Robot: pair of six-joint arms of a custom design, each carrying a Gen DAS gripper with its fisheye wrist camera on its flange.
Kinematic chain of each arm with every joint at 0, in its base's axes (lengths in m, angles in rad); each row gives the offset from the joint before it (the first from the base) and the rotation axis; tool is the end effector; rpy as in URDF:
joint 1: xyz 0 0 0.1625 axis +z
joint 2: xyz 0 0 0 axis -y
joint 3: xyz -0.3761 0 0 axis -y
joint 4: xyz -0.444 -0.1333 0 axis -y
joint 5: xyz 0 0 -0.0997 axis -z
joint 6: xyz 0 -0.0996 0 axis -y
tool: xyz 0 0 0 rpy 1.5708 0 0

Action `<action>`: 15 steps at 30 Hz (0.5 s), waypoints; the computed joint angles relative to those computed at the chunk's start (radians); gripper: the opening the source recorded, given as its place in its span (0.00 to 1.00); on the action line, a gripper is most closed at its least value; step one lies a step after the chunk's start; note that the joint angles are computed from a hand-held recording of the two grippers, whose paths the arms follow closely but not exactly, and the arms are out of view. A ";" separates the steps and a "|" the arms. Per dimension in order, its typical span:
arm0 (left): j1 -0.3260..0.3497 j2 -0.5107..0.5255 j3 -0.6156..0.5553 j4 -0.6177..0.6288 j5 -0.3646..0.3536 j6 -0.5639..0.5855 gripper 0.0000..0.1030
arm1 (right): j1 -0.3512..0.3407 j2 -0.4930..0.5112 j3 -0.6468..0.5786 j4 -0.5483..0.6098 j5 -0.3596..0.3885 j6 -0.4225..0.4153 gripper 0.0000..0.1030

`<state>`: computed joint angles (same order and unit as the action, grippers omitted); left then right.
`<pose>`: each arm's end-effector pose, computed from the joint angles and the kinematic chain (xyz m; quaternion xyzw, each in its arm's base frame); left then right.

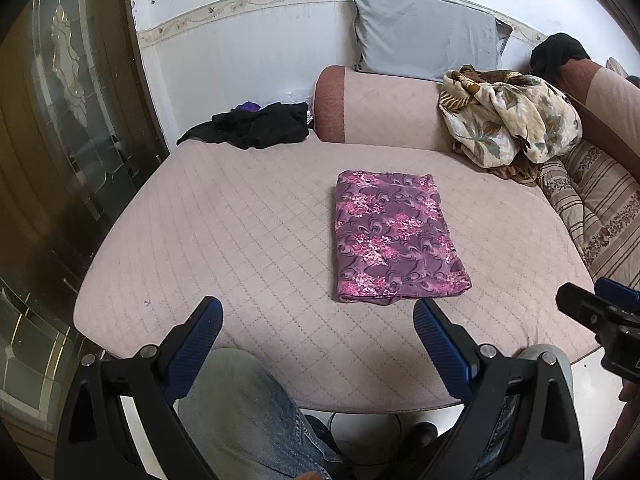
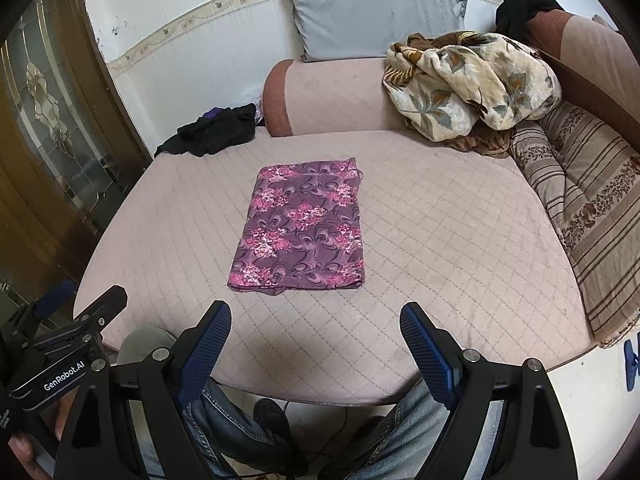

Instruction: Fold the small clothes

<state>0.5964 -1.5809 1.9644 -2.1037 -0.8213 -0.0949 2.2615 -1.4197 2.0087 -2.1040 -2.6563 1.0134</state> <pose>-0.3151 -0.4570 0.3152 0.3703 0.8513 -0.2458 0.2787 0.3679 -0.3741 0.2357 -0.1233 -0.8472 0.3729 0.3579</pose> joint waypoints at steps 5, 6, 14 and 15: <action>0.004 0.021 -0.010 0.009 0.000 0.008 0.93 | -0.014 0.020 -0.023 -0.002 0.001 -0.031 0.87; 0.003 0.019 -0.015 0.014 -0.004 0.002 0.93 | -0.011 0.023 -0.029 0.005 -0.001 -0.025 0.87; -0.006 -0.001 -0.013 0.036 -0.004 -0.015 0.93 | 0.010 0.036 -0.039 0.014 -0.025 -0.024 0.88; -0.004 -0.001 -0.013 0.038 0.000 -0.016 0.93 | 0.008 0.032 -0.036 0.012 -0.021 -0.023 0.88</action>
